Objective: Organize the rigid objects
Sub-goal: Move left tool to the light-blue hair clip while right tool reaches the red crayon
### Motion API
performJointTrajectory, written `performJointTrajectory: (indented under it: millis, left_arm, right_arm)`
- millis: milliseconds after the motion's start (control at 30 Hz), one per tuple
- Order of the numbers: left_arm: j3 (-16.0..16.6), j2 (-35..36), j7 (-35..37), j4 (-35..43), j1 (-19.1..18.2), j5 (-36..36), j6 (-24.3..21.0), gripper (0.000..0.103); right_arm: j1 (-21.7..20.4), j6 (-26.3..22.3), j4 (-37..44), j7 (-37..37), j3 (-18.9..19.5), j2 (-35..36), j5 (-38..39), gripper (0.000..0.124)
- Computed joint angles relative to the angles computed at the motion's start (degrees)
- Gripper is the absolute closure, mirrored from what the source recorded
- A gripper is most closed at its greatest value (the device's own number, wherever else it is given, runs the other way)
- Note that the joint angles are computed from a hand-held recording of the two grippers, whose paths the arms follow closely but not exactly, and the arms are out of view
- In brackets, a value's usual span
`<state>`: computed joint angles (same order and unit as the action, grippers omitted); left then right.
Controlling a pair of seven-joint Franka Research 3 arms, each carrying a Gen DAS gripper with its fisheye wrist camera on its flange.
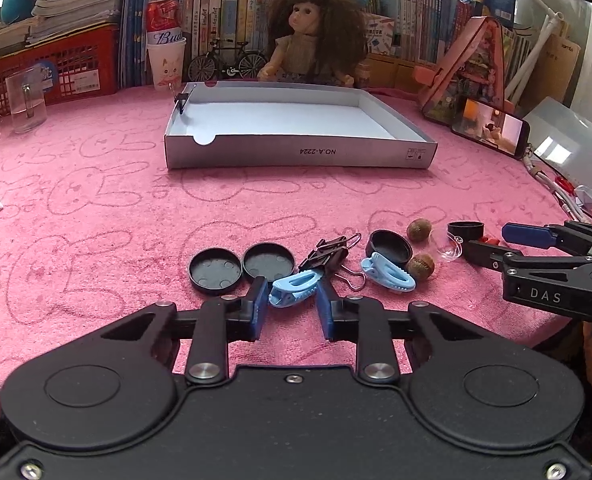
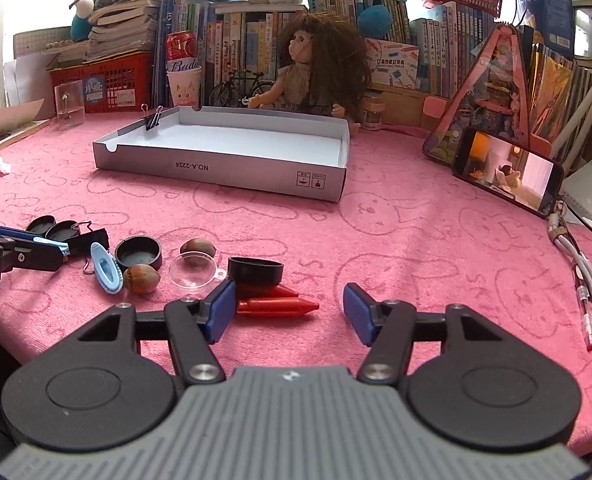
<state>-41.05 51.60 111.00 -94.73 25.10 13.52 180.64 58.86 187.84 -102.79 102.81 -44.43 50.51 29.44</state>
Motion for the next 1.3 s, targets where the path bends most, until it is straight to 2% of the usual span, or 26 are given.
performJointTrajectory:
  millis: [67, 233, 367, 533, 667, 767, 833, 1000, 1133, 1300]
  left_arm:
    - [-0.09, 0.22, 0.17, 0.10, 0.04, 0.16, 0.16, 0.078]
    - [-0.09, 0.57, 0.00, 0.15, 0.06, 0.74, 0.89, 0.076]
    - [2.84, -0.54, -2.07, 0.00, -1.92, 1.58, 2.78, 0.074]
    - [3.65, -0.69, -4.90, 0.04, -2.07, 3.06, 4.05, 0.073]
    - [8.46, -2.09, -8.51, 0.14, -5.54, 4.43, 6.22, 0.070]
    - [13.61, -3.23, -11.61, 0.38, -9.36, 5.44, 8.48, 0.069]
    - [15.37, -3.53, -13.24, 0.60, -10.58, 6.40, 9.25, 0.068]
    - [12.68, -2.82, -16.06, 0.44, -7.93, 10.62, 9.17, 0.065]
    - [11.15, -2.45, -17.55, -0.17, -6.69, 12.72, 9.12, 0.061]
    - [12.89, -2.84, -19.41, -0.53, -8.35, 13.85, 10.01, 0.056]
  right_arm:
    - [-1.67, 0.87, -0.56, -0.81, 2.21, -1.48, -0.44, 0.059]
    - [-2.90, 3.17, -1.38, -3.33, 4.84, -2.80, 1.46, 0.074]
    - [-3.66, 3.86, -1.13, -6.11, 6.48, -3.36, 3.72, 0.074]
    - [-3.95, 4.80, -1.17, -8.84, 8.02, -4.02, 6.92, 0.074]
    - [-3.97, 5.10, -0.95, -10.74, 8.78, -4.22, 9.21, 0.074]
    - [-3.61, 4.96, -0.84, -11.43, 8.59, -4.07, 10.66, 0.074]
    - [-3.13, 4.84, -0.84, -11.50, 8.09, -3.89, 11.49, 0.074]
    - [-3.19, 5.09, -0.82, -11.54, 8.36, -4.16, 12.17, 0.074]
    - [-7.42, 7.81, -1.05, -14.15, 14.22, -6.41, 10.97, 0.074]
    - [-10.22, 8.66, -0.11, -17.66, 18.44, -7.17, 12.30, 0.074]
